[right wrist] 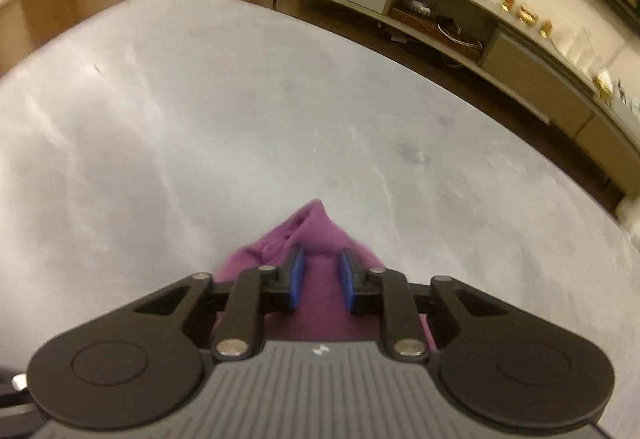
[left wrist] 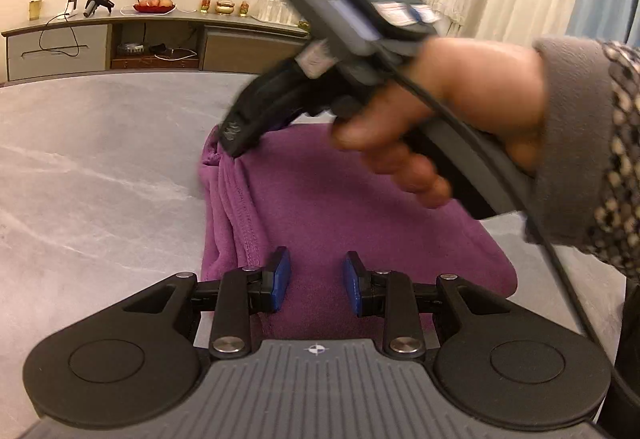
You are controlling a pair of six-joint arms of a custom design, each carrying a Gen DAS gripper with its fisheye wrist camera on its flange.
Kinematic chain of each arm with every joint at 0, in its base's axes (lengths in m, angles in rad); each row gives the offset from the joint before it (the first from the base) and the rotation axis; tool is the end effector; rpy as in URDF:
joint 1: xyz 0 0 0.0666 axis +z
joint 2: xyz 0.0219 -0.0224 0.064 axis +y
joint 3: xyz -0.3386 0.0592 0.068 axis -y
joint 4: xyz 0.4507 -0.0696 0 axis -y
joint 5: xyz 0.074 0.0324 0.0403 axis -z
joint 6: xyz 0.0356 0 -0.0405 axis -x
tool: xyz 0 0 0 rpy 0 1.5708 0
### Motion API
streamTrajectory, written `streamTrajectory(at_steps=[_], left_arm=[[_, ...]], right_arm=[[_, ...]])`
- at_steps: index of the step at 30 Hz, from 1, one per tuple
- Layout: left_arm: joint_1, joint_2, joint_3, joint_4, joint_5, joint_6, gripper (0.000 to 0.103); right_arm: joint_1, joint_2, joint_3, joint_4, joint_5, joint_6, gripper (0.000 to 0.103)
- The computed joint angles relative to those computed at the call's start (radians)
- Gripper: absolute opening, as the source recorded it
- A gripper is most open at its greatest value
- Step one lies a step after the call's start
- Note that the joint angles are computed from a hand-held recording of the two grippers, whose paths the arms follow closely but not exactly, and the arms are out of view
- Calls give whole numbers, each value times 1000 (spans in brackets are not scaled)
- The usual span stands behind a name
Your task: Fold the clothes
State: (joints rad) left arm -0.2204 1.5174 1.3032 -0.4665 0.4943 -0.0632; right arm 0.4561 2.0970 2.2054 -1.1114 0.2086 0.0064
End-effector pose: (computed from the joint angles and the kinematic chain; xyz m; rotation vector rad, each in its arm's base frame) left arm 0.5757 -0.1467 0.3101 0.5770 2.1553 -0.6401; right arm 0.6832 0.3265 0.3461 -0.5071 2.4923 -0.0940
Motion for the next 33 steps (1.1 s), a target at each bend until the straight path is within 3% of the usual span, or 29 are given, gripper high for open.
streamTrajectory(at_steps=[1, 3, 7, 10, 12, 16, 20, 23, 25, 29, 33], left_arm=[[2, 2, 2, -2, 6, 2, 31], [4, 6, 6, -4, 16, 5, 31], [5, 7, 7, -5, 21, 6, 31], [8, 9, 8, -4, 28, 11, 31], [10, 9, 7, -5, 36, 17, 31], [23, 20, 16, -3, 68, 61, 32], [37, 35, 29, 3, 116, 151, 32], [50, 40, 29, 27, 156, 235, 32], [55, 26, 12, 64, 161, 283, 32], [61, -13, -25, 113, 152, 304, 33], [42, -3, -10, 71, 112, 262, 33]], right_arm=[[1, 30, 57, -42, 0, -14, 21], [-1, 10, 49, -76, -9, 0, 20], [-27, -208, -227, 109, -94, -98, 19], [-39, -201, -276, 150, -89, -78, 17], [-59, -220, -293, 177, -146, -85, 17], [-69, -400, -452, 260, -167, -171, 20], [-51, -609, -709, 334, -142, -169, 19], [-58, -618, -791, 300, -78, -160, 18], [-72, -627, -808, 331, -84, -193, 18], [-75, -678, -856, 381, -73, -224, 19], [-33, -810, -960, 410, -59, -226, 25]])
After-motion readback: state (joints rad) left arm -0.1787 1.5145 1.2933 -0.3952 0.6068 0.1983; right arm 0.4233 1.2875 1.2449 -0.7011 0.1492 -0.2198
